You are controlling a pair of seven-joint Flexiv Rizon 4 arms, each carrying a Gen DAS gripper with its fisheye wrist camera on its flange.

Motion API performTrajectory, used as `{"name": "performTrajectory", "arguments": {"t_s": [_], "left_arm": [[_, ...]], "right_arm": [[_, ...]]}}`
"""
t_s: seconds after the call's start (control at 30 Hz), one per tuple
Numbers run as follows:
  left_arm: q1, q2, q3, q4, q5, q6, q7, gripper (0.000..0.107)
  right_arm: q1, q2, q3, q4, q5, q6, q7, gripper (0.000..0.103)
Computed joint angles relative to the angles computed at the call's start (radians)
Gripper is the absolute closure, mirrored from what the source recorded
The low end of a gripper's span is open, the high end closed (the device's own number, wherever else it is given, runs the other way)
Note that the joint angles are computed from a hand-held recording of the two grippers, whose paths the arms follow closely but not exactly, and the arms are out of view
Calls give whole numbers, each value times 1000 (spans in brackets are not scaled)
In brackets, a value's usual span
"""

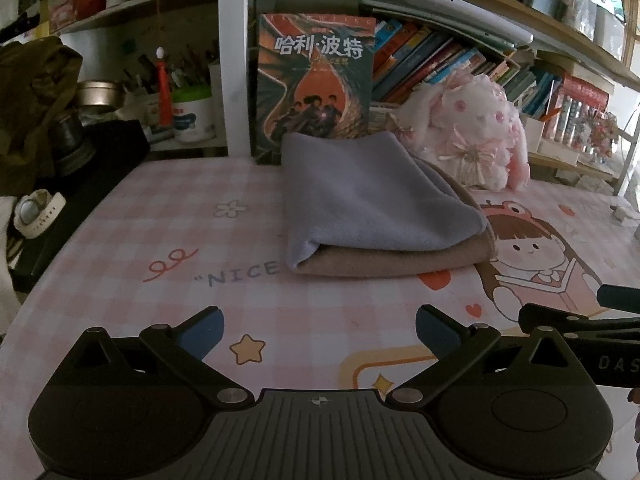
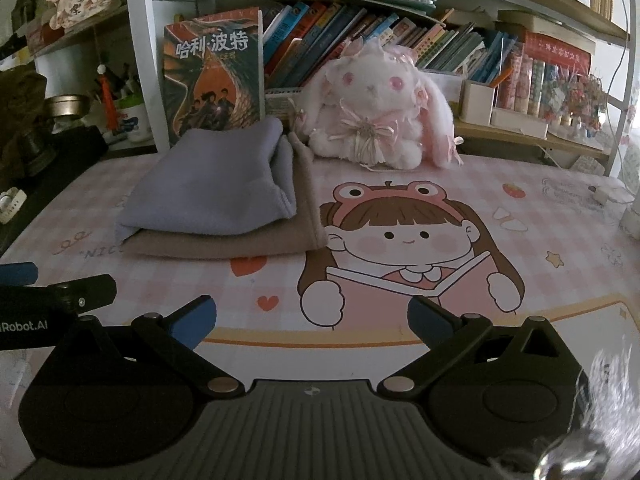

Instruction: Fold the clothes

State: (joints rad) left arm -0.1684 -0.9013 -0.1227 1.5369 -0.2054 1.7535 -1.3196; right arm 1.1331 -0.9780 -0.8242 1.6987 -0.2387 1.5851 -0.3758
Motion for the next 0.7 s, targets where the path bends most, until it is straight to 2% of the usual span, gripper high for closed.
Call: {"name": "performTrajectory", "arguments": {"t_s": [0.7], "left_arm": [[32,3,-40,4,11,-14,7,4]], "right_arm": [[-10,7,14,-4,-18,-7,6,0]]}}
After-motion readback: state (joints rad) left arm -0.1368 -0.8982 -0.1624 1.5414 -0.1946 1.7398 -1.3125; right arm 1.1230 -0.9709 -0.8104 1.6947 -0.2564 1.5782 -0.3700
